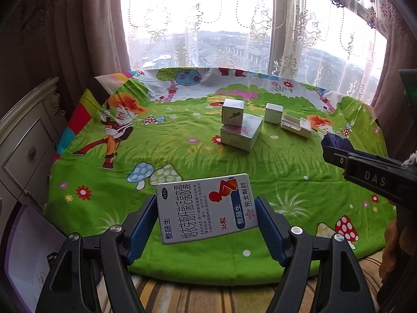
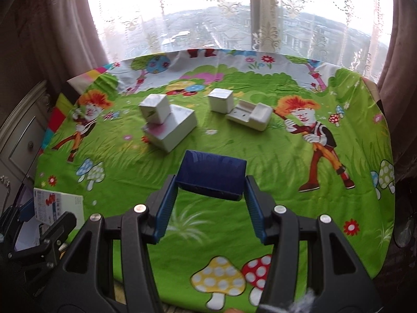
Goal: Organize rigid objects
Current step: 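Carry both boxes over the purple storage box and open both tools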
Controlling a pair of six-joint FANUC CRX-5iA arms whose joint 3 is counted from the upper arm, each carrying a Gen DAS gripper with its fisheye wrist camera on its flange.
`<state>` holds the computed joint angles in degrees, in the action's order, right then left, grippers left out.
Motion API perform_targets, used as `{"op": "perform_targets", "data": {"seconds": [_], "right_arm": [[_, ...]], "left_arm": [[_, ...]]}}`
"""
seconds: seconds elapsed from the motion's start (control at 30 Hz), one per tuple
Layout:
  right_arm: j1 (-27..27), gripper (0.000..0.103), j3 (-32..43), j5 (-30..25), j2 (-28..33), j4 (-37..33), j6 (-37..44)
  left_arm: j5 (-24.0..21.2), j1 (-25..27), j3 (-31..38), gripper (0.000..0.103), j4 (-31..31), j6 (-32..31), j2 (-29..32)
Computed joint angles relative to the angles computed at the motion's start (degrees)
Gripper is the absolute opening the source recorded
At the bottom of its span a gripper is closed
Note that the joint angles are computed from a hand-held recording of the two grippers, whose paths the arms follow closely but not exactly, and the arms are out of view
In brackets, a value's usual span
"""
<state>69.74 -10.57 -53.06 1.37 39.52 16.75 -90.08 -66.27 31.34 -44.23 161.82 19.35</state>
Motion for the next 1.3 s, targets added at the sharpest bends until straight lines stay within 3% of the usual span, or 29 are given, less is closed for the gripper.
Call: {"op": "perform_targets", "data": {"seconds": [0.5, 0.8, 1.3], "right_arm": [[6.11, 0.056, 3.82, -0.1, 1.83, -3.49, 5.37], [7.99, 0.056, 8.58, 0.19, 4.73, -8.84, 12.13], [10.67, 0.056, 25.56, -1.97, 15.68, -24.83, 28.62]], "left_arm": [[-6.42, -2.32, -4.94, 0.075, -1.37, 3.34, -4.8], [-12.77, -2.98, -8.64, 0.075, -1.78, 5.07, -8.05], [-20.05, -0.83, -19.67, 0.075, 0.87, 10.55, -16.47]]}}
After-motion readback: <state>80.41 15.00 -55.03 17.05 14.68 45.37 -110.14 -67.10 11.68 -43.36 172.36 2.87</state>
